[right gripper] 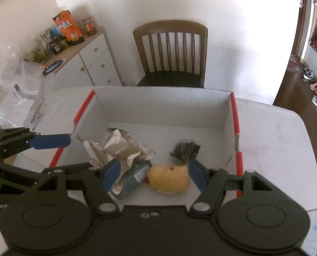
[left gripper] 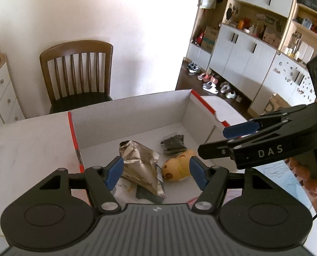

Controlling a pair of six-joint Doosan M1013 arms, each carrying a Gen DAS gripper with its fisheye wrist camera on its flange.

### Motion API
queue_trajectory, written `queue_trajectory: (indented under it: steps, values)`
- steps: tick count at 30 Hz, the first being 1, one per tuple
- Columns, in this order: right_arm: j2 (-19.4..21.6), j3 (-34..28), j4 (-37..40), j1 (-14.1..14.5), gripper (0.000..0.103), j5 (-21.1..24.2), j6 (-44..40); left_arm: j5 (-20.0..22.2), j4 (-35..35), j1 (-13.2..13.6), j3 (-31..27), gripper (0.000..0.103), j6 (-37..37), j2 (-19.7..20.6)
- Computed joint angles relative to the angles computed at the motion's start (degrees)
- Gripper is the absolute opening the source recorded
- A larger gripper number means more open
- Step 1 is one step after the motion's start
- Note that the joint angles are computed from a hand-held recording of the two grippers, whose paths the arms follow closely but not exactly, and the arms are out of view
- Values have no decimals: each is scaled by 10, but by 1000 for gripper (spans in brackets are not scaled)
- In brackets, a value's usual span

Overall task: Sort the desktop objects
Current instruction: 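Open both tools to release the foil bag and dark bag in the box, then withdraw both tools from the box toward the remaining items on the table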

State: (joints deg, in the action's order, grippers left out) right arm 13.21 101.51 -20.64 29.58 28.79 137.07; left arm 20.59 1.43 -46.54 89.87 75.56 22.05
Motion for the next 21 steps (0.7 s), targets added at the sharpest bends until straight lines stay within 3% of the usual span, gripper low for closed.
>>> queue_trajectory:
  steps: [5, 8, 14, 21]
  values:
    - [-18, 11, -16, 11, 72, -3, 26, -8, -24, -2, 15, 68, 14, -19]
    - [-28, 18, -23, 18, 73, -5, 37, -15, -29, -5, 25, 75, 17, -31]
    - [-49, 29, -36, 36, 75, -7, 56, -33, -46, -12, 50, 76, 33, -56]
    - [-73, 47, -68, 58, 80, -8, 104, -45, -28, -23, 76, 80, 12, -83]
